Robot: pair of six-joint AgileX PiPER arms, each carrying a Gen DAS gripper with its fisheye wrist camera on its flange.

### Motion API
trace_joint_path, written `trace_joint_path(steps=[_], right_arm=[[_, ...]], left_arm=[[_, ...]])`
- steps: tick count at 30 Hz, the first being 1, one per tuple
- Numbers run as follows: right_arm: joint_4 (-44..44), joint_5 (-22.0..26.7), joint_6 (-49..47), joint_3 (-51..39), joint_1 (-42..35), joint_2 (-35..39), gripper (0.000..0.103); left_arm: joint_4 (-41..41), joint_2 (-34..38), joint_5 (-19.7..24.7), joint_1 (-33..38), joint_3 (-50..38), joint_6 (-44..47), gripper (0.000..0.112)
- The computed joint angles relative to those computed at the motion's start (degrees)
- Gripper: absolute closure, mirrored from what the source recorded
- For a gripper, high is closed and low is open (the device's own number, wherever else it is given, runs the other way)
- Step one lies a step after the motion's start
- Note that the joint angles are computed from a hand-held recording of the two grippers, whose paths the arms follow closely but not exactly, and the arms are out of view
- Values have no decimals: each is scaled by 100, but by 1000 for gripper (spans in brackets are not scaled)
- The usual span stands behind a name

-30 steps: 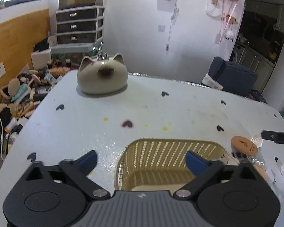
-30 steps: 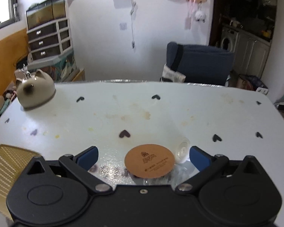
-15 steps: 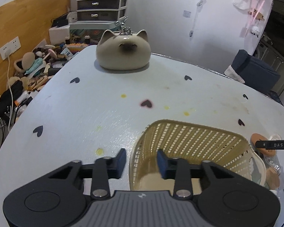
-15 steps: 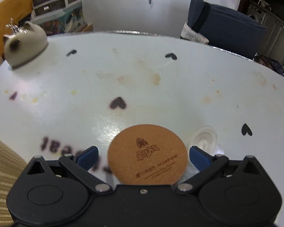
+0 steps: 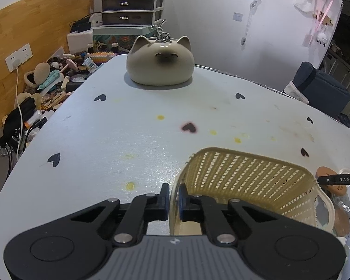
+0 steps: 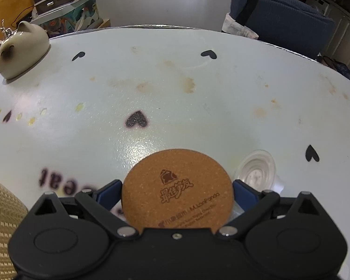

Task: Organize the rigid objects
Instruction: 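Grasp the round cork coaster with the right gripper while the left gripper grips the basket rim, then carry the cork coaster over the basket and release it inside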

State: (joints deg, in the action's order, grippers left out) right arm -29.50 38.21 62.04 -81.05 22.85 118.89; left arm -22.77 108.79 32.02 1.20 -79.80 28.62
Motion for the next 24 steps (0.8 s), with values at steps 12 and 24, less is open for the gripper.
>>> trace_joint_path(steps=[12,24], right_arm=[[-1232,147,1979,254,1002,-935,3],[325,174,201,-1870,1864,-118,3]], left_arm=[[-910,165,306,224,-175,1218,106],[-1734,369,745,481,-350,2126,106]])
